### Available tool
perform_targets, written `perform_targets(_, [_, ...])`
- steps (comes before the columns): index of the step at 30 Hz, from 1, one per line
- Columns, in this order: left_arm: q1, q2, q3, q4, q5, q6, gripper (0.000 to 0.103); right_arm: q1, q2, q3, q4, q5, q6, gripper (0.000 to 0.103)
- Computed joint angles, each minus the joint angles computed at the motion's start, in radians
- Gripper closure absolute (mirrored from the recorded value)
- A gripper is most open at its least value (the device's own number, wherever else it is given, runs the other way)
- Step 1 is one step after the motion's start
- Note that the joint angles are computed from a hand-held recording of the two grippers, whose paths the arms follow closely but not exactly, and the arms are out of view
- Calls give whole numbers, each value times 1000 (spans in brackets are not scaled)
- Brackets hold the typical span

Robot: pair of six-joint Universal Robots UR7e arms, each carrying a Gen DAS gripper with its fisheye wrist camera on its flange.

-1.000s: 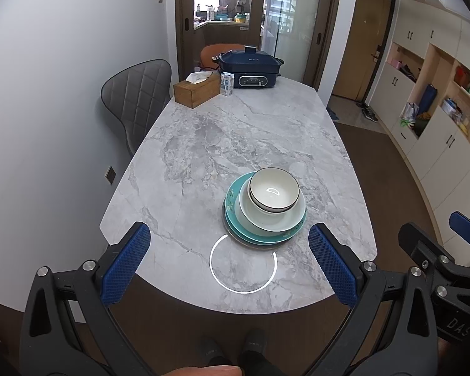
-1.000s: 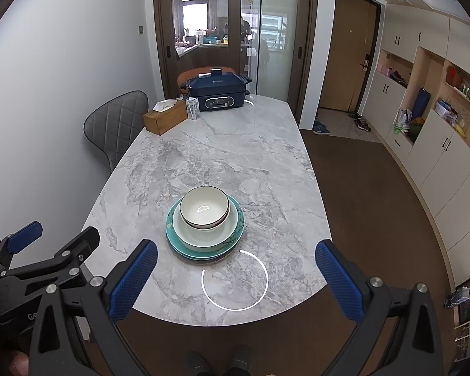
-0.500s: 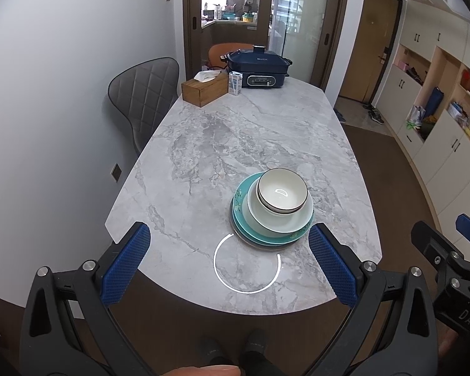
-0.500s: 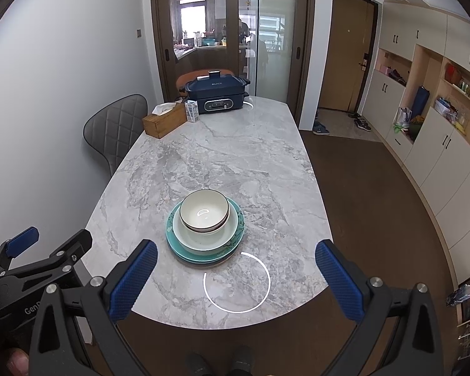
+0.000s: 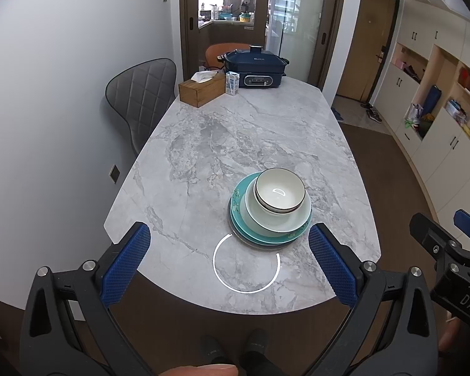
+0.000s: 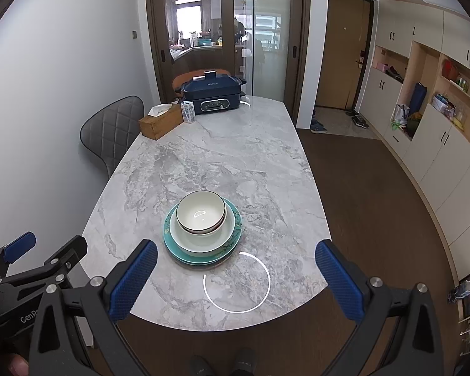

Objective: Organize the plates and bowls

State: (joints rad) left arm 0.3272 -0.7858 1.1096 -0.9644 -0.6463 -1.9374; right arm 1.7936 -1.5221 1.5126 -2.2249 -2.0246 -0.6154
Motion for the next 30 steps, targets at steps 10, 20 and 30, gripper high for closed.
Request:
perform_targets(10, [0,3,-5,-16,2,23,1,0,-3,14,-15,-9,11,0])
perform_targets(20, [-1,6,-8,-18,2,28,1,0,-6,24,-24,-14,17,0])
perform_targets(30, [-2,4,-7,-18,1,30,1,5,-11,35,-28,-21,25,0])
